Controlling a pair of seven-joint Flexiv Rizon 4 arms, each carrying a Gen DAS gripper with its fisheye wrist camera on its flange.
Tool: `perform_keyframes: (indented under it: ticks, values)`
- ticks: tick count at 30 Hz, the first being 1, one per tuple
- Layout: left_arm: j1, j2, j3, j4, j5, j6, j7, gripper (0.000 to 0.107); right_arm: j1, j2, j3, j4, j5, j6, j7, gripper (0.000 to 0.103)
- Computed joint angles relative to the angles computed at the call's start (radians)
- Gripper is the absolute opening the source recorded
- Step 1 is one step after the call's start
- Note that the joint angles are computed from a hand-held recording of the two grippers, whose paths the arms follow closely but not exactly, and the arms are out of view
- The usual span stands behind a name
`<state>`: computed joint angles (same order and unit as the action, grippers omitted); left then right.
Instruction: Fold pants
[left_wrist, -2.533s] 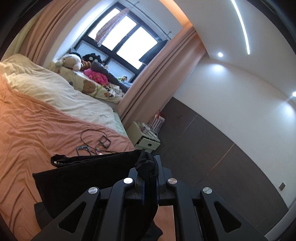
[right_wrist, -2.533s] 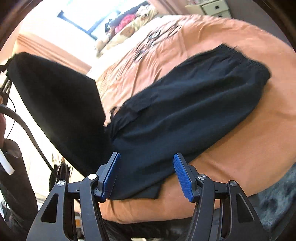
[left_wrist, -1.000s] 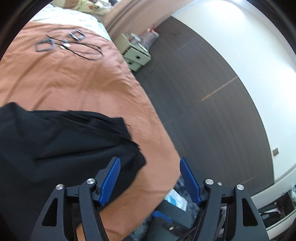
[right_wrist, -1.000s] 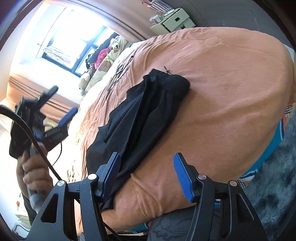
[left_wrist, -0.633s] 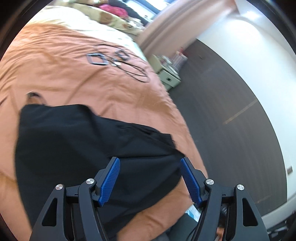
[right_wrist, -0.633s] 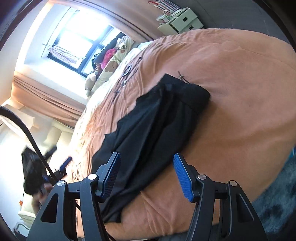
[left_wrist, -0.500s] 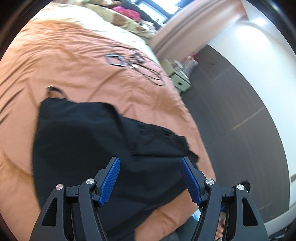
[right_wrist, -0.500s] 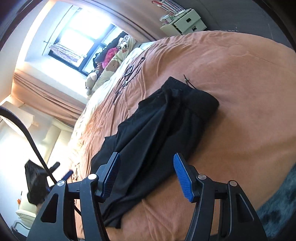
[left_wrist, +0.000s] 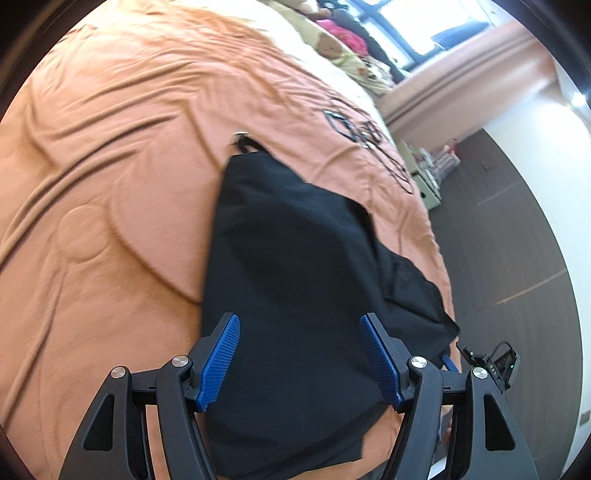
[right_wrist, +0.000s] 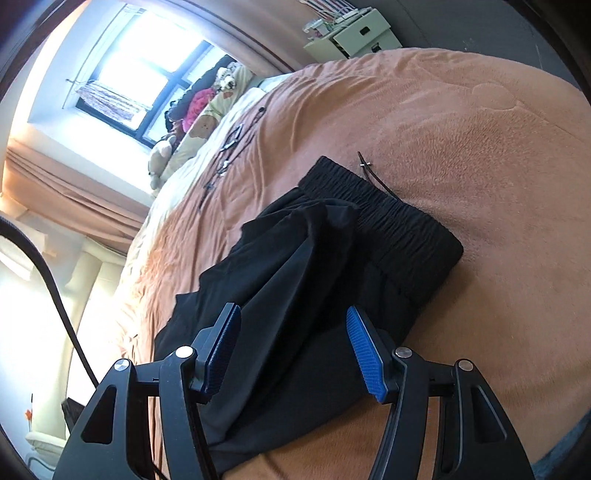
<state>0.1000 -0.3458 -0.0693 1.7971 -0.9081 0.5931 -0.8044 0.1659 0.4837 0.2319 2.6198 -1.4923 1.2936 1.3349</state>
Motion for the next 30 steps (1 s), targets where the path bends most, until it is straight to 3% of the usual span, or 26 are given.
perform_keyframes:
  ticks: [9,11,13,15,18,23,30]
  values:
    - [0.019,-0.036,0.013,0.009,0.045,-0.002,-0.066,0.048,-0.003,-0.065,-0.081,-0.044,-0.104,0.053,0.041,0.055]
    - [0.021,-0.041,0.013,0.014,0.057,-0.011,-0.076,0.044,-0.007,-0.073,-0.090,-0.049,-0.098,0.061,0.018,0.042]
    - [0.021,-0.042,0.014,0.020,0.072,-0.018,-0.085,0.040,-0.010,-0.074,-0.087,-0.054,-0.058,0.067,-0.044,0.011]
    - [0.022,-0.046,0.015,0.022,0.086,-0.026,-0.094,0.040,-0.010,-0.059,-0.046,-0.048,0.050,0.037,-0.132,0.001]
    - [0.026,-0.044,0.013,0.027,0.085,-0.033,-0.090,0.040,-0.032,-0.011,0.012,-0.046,0.056,0.009,-0.114,0.000]
    - [0.036,-0.049,0.009,0.015,0.075,-0.053,-0.080,0.040,0.011,0.083,0.157,-0.026,0.228,-0.125,-0.154,0.000]
    - [0.039,-0.070,0.007,-0.003,0.079,-0.071,-0.077,0.040,0.087,0.125,0.290,0.017,0.440,-0.270,-0.138,0.000]
